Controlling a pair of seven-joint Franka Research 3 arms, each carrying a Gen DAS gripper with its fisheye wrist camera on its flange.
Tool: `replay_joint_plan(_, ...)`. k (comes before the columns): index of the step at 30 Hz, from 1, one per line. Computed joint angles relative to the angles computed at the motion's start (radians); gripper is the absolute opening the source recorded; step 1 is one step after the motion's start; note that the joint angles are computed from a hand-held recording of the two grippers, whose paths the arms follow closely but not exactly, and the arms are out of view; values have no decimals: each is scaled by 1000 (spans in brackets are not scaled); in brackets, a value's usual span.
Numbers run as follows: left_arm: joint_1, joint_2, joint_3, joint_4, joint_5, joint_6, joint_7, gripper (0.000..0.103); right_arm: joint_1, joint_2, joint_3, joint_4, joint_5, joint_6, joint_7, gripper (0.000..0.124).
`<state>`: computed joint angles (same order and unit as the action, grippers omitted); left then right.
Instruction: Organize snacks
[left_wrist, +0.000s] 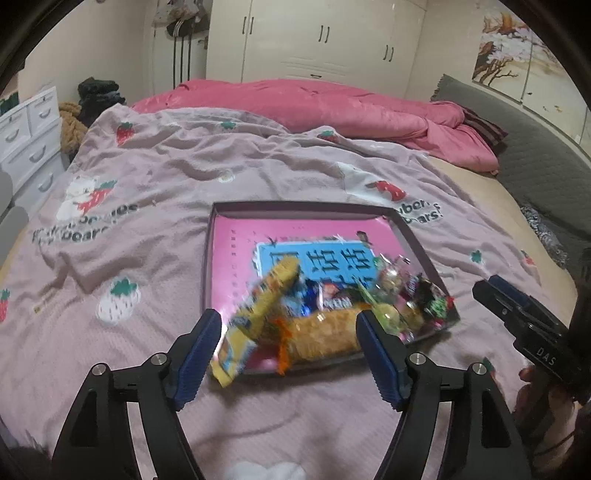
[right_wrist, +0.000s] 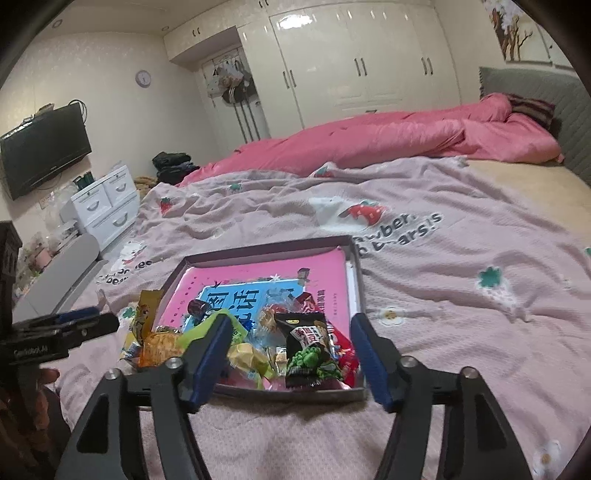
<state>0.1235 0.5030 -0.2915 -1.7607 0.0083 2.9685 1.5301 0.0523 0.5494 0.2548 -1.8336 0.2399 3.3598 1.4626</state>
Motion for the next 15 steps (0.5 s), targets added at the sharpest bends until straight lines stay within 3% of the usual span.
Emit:
replay_joint_plan(4, 22, -44, -32, -72, -16, 1, 24, 78, 193, -44, -200, -31, 82, -25, 9, 71)
replay_joint_plan(6, -2, -64, -5, -96, -3, 5, 11, 79, 270, -64, -274, -56, 111, -38, 10, 74)
replay_joint_plan(10, 18, -93, -26, -136, -31, -3, 36, 79, 544, -93, -551, -116, 169, -65, 30, 85)
replay_joint_plan(13, 7, -111, -13, -156, -35, -1, 38, 79, 710, -102, -716, -154, 196, -76, 56, 88)
replay_joint_plan(15, 29, -121, -39, -169, -64, -4, 63, 79, 806, -105, -812, -179, 206, -79, 74, 90)
